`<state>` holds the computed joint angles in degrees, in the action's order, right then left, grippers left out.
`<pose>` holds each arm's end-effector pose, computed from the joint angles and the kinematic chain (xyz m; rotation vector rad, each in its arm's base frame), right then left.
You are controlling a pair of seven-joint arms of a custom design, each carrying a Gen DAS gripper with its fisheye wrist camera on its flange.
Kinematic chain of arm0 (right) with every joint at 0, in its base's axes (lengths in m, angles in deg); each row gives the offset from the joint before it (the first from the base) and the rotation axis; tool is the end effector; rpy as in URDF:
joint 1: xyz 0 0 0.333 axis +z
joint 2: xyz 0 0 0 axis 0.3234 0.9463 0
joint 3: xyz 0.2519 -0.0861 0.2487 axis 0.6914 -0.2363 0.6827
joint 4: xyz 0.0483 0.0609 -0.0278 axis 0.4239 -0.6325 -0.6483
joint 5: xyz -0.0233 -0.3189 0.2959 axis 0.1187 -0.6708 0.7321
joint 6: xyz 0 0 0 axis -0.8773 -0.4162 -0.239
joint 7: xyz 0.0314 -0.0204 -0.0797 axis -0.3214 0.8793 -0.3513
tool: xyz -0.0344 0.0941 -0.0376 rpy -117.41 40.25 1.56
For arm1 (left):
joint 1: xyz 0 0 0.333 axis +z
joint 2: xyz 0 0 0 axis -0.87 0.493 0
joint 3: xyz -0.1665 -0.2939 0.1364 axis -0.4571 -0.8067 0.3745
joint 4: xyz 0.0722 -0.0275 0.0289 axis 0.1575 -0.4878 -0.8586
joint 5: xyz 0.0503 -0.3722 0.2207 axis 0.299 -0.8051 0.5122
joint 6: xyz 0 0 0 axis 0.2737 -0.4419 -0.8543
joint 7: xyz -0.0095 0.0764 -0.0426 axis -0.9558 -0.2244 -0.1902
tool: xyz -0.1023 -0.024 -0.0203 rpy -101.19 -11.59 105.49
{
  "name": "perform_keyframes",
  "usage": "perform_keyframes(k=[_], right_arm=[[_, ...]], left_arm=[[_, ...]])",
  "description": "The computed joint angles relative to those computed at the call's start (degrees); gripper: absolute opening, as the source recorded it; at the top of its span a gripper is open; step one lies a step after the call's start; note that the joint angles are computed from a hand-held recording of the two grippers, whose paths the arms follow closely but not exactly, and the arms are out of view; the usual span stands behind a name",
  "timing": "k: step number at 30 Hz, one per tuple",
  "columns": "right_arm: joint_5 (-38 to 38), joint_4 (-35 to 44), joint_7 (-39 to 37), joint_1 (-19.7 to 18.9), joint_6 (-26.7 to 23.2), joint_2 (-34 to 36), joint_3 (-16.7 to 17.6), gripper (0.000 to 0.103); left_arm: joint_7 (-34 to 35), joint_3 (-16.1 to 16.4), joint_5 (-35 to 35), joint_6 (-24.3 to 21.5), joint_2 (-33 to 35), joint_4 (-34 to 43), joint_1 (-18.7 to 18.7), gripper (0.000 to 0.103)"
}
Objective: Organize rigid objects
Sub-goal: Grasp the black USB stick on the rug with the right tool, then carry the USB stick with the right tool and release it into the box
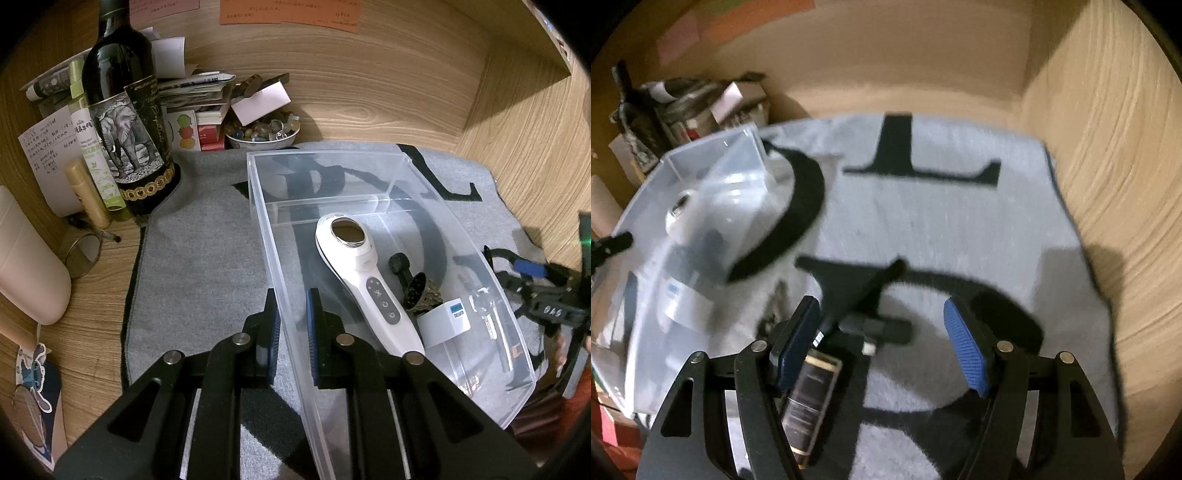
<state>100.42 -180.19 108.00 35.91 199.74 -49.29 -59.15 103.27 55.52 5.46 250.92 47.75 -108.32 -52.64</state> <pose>0.5294 0.1798 0.4173 -2.1224 1.4404 -0.4572 0.4523 -0.0534 0.4370 -1.9932 1.6470 -0.6730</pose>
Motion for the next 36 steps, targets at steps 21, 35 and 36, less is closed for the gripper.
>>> perform_keyframes(k=[21,35,36], right_arm=[[-2.21,-2.20,1.53,0.00,4.67,-1.00,-0.37,0.041],[21.47,1.24,-24.57,19.98,10.92,-3.56,-11.14,0.041],[26.16,2.11,-29.43,23.70,11.01,-3.59,-13.53,0.041]], left_arm=[[0.30,0.21,-0.24,0.10,0.01,-0.05,-0.17,0.012],[0.00,0.06,0.01,0.07,0.03,0.00,-0.03,0.012],[0.00,0.07,0.01,0.07,0.03,0.00,-0.04,0.012]])
